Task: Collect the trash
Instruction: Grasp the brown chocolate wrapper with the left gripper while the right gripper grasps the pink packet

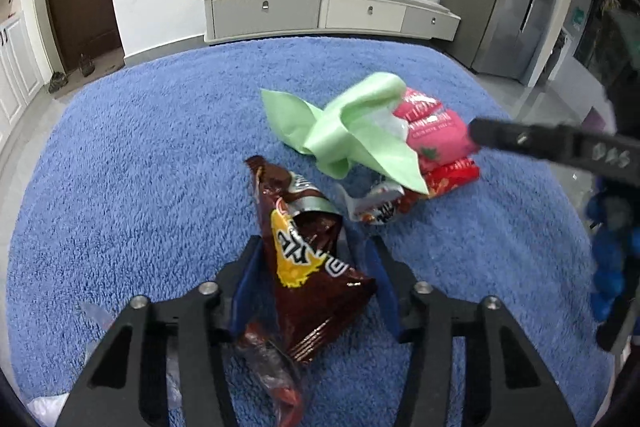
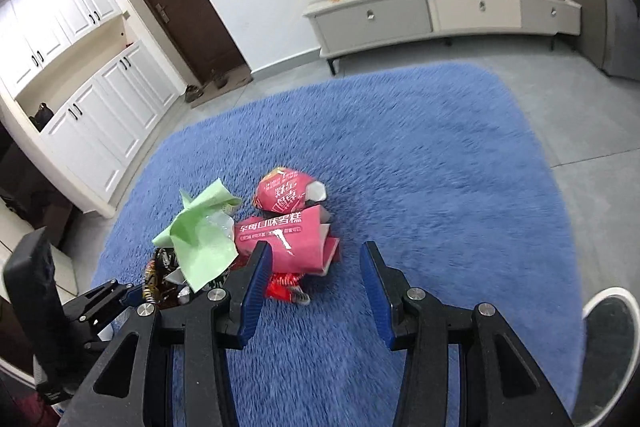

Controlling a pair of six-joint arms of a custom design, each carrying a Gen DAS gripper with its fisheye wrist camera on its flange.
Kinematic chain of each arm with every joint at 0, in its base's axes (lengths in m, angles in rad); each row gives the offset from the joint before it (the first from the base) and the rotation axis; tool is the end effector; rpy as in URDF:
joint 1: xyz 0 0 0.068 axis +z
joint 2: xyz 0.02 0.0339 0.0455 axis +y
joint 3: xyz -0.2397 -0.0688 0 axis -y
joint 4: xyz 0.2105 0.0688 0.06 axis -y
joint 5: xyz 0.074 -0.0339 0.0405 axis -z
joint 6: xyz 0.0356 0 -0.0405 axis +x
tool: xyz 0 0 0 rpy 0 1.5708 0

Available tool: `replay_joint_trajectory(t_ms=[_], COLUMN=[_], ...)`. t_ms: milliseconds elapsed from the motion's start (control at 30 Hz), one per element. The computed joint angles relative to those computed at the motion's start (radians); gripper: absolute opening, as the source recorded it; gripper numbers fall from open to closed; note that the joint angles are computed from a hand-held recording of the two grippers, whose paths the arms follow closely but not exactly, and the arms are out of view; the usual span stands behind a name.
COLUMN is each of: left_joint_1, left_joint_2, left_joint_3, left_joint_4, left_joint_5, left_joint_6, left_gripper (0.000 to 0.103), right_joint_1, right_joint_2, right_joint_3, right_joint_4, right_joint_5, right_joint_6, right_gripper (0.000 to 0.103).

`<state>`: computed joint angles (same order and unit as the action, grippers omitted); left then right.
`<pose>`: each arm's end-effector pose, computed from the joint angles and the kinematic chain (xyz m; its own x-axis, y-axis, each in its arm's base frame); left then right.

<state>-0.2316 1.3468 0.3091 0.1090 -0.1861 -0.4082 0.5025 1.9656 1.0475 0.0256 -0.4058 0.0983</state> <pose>0.1871 -0.0374 0.1091 -0.7621 -0.2211 -0.6085 -0.2014 0.9742 -0.1017 0.3041 0.1831 0.1209 -0.7438 -0.3059 -0.5943 -0.5894 0.7194 0.3675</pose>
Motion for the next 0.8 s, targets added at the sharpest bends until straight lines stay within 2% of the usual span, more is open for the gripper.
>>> replay_joint_trajectory(t_ms=[233,367,467,633,800], left_joint_1=[0.08,0.117,0.158,0.167,0.151], left_joint_2=[-0.06,-0.105,-0.149,-0.316,-0.563], left_joint_3=[-0.06,-0.088,-0.104,-0.13,-0.137], left_joint_4=[0.047,0.054,0.045,-0.058,-0.261], left_joint_5=[0.079,0.133,0.176,0.196,0.188], left_joint_6=[0.019,0.014,0.021,0.003,-0.024], left_gripper=[0.035,0.032,0.032,0.032,0.031], right_joint_1=[-0.021,-0.028,-0.028,-0.021,-0.014], right_joint_2=[0.085,0.028,-0.041,-0.168,-0.318], right_joint_3=[0.061,-0.01,-0.079,-0.195,-0.311], right_joint_4=[0.007,0.056,0.09,0.124,0.122], right_joint_5=[-0.11,-0.123,-0.108,-0.085,-0.061], right_joint_6=[0.026,0.014,0.008,0.003,-0.003], right_gripper=[0.043,0.026,0.019,0.009,0.006])
